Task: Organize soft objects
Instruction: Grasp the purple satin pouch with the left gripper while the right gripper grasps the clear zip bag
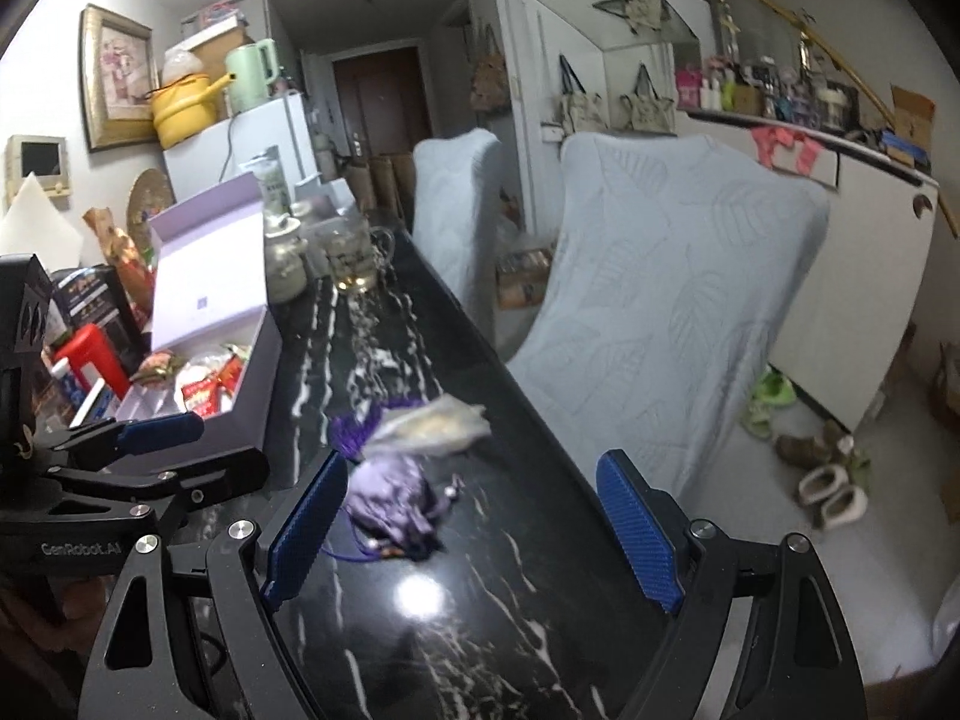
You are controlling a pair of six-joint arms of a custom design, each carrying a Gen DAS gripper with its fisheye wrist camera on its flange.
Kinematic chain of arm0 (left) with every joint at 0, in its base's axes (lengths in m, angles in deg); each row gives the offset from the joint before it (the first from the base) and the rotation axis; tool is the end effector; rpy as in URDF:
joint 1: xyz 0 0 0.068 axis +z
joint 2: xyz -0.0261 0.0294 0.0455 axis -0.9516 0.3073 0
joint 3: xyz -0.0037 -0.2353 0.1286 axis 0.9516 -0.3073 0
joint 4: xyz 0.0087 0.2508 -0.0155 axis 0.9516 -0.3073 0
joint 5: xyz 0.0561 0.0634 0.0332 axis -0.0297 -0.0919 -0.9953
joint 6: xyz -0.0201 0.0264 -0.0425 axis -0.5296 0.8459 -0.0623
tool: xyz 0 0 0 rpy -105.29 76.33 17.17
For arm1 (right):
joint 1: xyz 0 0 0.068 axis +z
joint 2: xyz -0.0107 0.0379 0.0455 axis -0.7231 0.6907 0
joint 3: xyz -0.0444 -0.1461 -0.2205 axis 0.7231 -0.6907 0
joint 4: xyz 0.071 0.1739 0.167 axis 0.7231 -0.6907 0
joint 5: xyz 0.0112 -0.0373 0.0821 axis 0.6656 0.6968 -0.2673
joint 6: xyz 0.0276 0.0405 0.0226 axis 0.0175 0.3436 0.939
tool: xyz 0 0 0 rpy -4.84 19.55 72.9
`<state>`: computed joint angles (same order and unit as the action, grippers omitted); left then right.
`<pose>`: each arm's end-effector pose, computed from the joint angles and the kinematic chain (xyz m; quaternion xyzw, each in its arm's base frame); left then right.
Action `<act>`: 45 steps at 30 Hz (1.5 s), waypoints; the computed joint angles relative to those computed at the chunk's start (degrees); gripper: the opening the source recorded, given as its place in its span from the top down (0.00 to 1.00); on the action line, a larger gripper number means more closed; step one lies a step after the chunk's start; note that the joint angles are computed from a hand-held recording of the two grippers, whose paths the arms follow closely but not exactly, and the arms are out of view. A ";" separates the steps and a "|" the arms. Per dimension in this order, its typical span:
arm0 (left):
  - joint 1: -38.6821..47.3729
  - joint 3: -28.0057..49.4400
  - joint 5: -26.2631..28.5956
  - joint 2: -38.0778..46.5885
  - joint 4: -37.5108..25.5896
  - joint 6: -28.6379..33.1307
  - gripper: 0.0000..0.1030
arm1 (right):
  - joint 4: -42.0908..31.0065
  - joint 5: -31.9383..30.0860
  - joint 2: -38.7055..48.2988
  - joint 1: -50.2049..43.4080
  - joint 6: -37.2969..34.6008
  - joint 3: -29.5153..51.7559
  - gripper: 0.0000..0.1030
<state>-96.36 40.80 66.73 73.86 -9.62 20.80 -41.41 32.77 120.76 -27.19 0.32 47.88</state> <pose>0.3119 -0.1519 0.1402 0.2715 0.8849 -0.1991 0.3219 0.1871 0.0521 0.1567 0.1260 0.8861 0.0166 0.4457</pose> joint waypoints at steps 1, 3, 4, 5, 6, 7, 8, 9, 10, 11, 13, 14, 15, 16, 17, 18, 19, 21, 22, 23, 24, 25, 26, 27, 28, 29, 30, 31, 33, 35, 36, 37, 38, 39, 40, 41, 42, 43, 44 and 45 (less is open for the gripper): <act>-0.28 0.25 -0.04 0.71 0.13 -0.06 0.14 | 0.25 -0.30 0.29 -0.40 0.16 -0.39 0.16; -0.93 0.99 -0.38 2.25 0.23 -0.09 0.14 | 1.00 -1.27 0.90 -1.66 0.23 -1.24 0.16; -1.32 1.51 -0.62 3.11 0.06 -0.16 0.14 | 1.59 -1.99 1.12 -2.50 0.24 -1.88 0.16; -1.56 1.93 -0.69 3.71 -0.12 -0.25 0.14 | 2.09 -2.54 1.54 -3.09 0.21 -2.14 0.17; -1.87 2.36 -0.81 4.41 -0.26 -0.38 0.14 | 2.73 -3.50 1.87 -4.10 0.03 -2.72 0.16; -2.21 2.94 -0.95 5.27 -0.40 -0.58 0.14 | 3.36 -4.21 2.32 -4.90 -0.21 -3.10 0.17; -2.47 3.45 -1.07 6.03 -0.50 -0.74 0.14 | 3.92 -4.70 2.87 -5.46 -0.41 -3.31 0.16; -2.62 3.84 -1.08 6.67 -0.49 -0.79 0.14 | 4.70 -5.44 3.54 -6.35 -0.76 -3.79 0.16; -2.85 4.63 -1.19 7.57 -0.76 -0.74 0.14 | 5.26 -5.84 4.11 -6.81 -0.93 -3.97 0.16; -3.07 5.33 -1.48 8.31 -1.07 -0.78 0.14 | 6.08 -6.42 4.90 -7.46 -1.10 -4.24 0.16; -3.45 6.54 -1.94 9.79 -1.27 -1.16 0.14 | 7.97 -7.90 6.44 -8.95 -1.27 -4.88 0.16; -3.65 7.37 -2.12 10.68 -1.54 -1.18 0.14 | 9.01 -8.82 7.34 -9.92 -1.40 -5.21 0.16; -3.80 7.97 -2.30 11.23 -1.81 -1.15 0.14 | 9.99 -9.56 8.23 -10.72 -1.57 -5.47 0.16; -4.15 8.73 -2.74 12.01 -2.00 -1.25 0.14 | 10.57 -9.98 9.18 -11.16 -1.63 -5.28 0.16; -4.42 9.62 -3.24 12.94 -2.19 -1.24 0.14 | 11.25 -10.50 10.15 -11.79 -1.86 -5.23 0.16; -4.62 10.25 -3.59 13.56 -2.36 -1.21 0.14 | 11.90 -10.97 11.29 -12.45 -2.12 -5.10 0.16; -4.82 11.09 -4.09 14.37 -2.66 -1.10 0.14 | 12.32 -11.19 12.16 -12.78 -2.23 -4.92 0.16; -5.04 12.57 -4.96 15.87 -3.03 -0.97 0.14 | 13.51 -11.99 13.96 -13.89 -2.67 -4.65 0.16; -5.13 13.21 -5.23 16.61 -3.19 -0.91 0.14 | 14.03 -12.36 14.73 -14.34 -2.80 -4.54 0.16; -5.25 13.87 -5.51 17.32 -3.49 -0.85 0.14 | 14.33 -12.74 15.25 -14.78 -2.99 -4.40 0.16; -5.31 14.79 -5.74 18.15 -4.07 -0.74 0.14 | 14.77 -13.26 16.16 -15.33 -3.25 -4.17 0.16; -5.35 15.71 -5.81 19.02 -4.67 -0.72 0.14 | 14.97 -13.62 16.51 -15.78 -3.52 -4.11 0.16; -5.31 16.64 -5.69 19.84 -5.24 -0.72 0.14 | 15.32 -14.09 17.52 -16.29 -3.80 -3.76 0.16; -5.25 17.54 -5.53 20.68 -5.80 -0.82 0.14 | 15.51 -14.38 18.16 -16.50 -3.91 -3.49 0.16; -5.23 18.02 -5.39 21.21 -5.99 -0.90 0.14 | 15.78 -14.64 19.03 -16.66 -3.95 -3.06 0.16; -5.26 18.67 -5.24 21.78 -6.39 -0.96 0.14 | 16.16 -15.19 19.98 -17.12 -4.16 -2.67 0.16; -5.28 19.48 -5.08 22.42 -7.07 -0.94 0.14 | 16.44 -15.56 20.82 -17.39 -4.27 -2.29 0.16; -5.27 20.24 -4.78 23.02 -7.78 -0.93 0.14 | 16.67 -16.07 21.68 -17.76 -4.43 -1.84 0.16; -5.21 20.58 -4.10 23.52 -7.90 -0.97 0.14 | 16.85 -16.86 22.89 -18.29 -4.69 -1.05 0.16; -5.26 20.53 -3.61 23.82 -7.83 -0.62 0.14 | 17.04 -17.20 23.81 -18.53 -4.85 -0.55 0.16; -5.27 20.59 -3.09 24.05 -7.97 -0.20 0.14 | 16.98 -17.34 24.31 -18.64 -4.96 -0.14 0.16; -5.37 20.02 -3.12 23.91 -7.09 0.19 0.15 | 16.93 -17.40 24.78 -18.70 -5.02 0.23 0.16; -5.44 19.20 -2.75 23.68 -6.08 0.91 0.20 | 16.92 -17.48 25.12 -18.69 -5.04 0.52 0.16; -5.50 18.35 -2.31 23.38 -4.96 1.44 0.25 | 16.72 -17.63 25.34 -18.68 -5.07 0.84 0.16; -5.56 17.40 -1.80 22.94 -3.91 2.04 0.33 | 16.58 -17.76 25.55 -18.71 -5.07 1.12 0.16; -5.63 17.06 -1.81 22.68 -3.71 2.18 0.34 | 16.51 -17.95 25.90 -18.66 -5.05 1.46 0.16; -5.54 16.69 -1.44 22.45 -3.38 2.06 0.36 | 16.48 -18.09 26.11 -18.63 -5.01 1.69 0.16; -5.27 16.39 -0.80 22.24 -3.12 1.84 0.39 | 16.39 -18.20 26.32 -18.52 -4.91 1.94 0.16; -4.96 16.21 -0.23 22.02 -3.02 1.54 0.42 | 16.29 -18.30 26.47 -18.38 -4.81 2.19 0.16; -4.53 15.79 0.21 21.57 -2.81 1.07 0.44 | 16.21 -18.46 26.62 -18.25 -4.79 2.45 0.16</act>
